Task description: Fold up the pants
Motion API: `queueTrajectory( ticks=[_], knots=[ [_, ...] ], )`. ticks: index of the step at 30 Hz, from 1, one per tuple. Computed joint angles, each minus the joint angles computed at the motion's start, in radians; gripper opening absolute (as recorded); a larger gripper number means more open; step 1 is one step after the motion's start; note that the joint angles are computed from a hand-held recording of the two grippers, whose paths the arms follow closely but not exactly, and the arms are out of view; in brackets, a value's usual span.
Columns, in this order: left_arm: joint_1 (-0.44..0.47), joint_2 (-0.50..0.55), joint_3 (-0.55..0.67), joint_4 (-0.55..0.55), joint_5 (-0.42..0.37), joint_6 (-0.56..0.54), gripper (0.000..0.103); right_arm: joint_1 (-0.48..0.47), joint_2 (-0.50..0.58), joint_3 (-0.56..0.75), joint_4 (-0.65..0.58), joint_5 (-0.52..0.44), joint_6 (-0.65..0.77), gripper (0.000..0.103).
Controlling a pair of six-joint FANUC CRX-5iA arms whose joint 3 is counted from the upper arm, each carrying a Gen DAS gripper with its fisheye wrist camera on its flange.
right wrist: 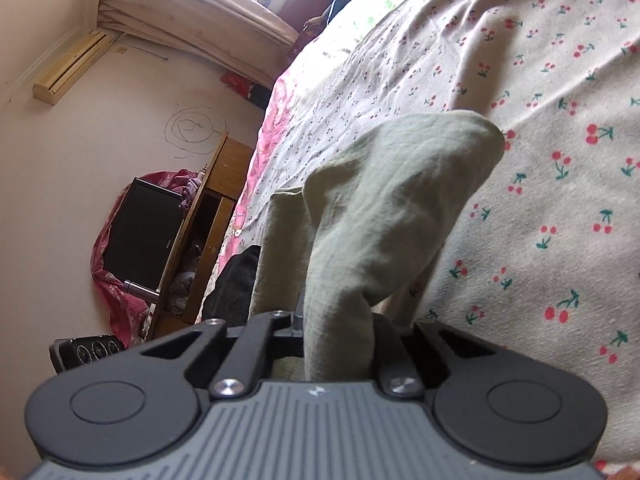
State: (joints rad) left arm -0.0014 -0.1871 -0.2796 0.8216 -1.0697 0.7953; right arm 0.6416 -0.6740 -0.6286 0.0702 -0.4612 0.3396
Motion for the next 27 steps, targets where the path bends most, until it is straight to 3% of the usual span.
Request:
queueTrajectory(
  ticks=[2,6,7,9,12,18,21,22,24,27],
  knots=[
    [-0.020,-0.009,-0.009,-0.025,0.034,-0.004,0.037,0.018,-0.018,0.003,0.070,-0.071,-0.047,0.010],
    [-0.076,0.014,0.026,-0.224,0.083,0.105,0.041,0.035,0.002,0.004,0.199,-0.213,-0.146,0.017],
    [-0.080,0.005,0.016,-0.228,0.096,0.108,0.041,0.030,0.016,0.012,0.188,-0.241,-0.130,0.025],
    [-0.083,-0.022,-0.005,-0.209,0.119,0.083,0.041,0.055,0.016,-0.006,0.251,-0.279,-0.189,0.031],
    [-0.090,-0.045,-0.012,-0.190,0.146,0.036,0.043,0.051,-0.031,-0.066,0.283,-0.198,-0.276,0.044],
    [-0.115,-0.080,-0.061,-0.117,0.210,-0.035,0.044,-0.016,-0.016,-0.076,0.304,-0.122,-0.289,0.045],
    [-0.156,-0.071,-0.033,-0.267,0.241,0.014,0.044,-0.025,0.043,-0.033,0.277,-0.124,-0.214,0.045],
    [-0.160,-0.056,-0.015,-0.312,0.227,0.051,0.045,-0.024,0.071,-0.006,0.265,-0.154,-0.182,0.045],
    [-0.141,-0.038,-0.017,-0.298,0.199,0.099,0.047,-0.020,0.111,0.041,0.258,-0.220,-0.120,0.042],
    [-0.107,-0.071,-0.067,-0.223,0.204,0.103,0.047,0.050,0.118,0.062,0.428,-0.401,-0.221,0.045]
  ],
)
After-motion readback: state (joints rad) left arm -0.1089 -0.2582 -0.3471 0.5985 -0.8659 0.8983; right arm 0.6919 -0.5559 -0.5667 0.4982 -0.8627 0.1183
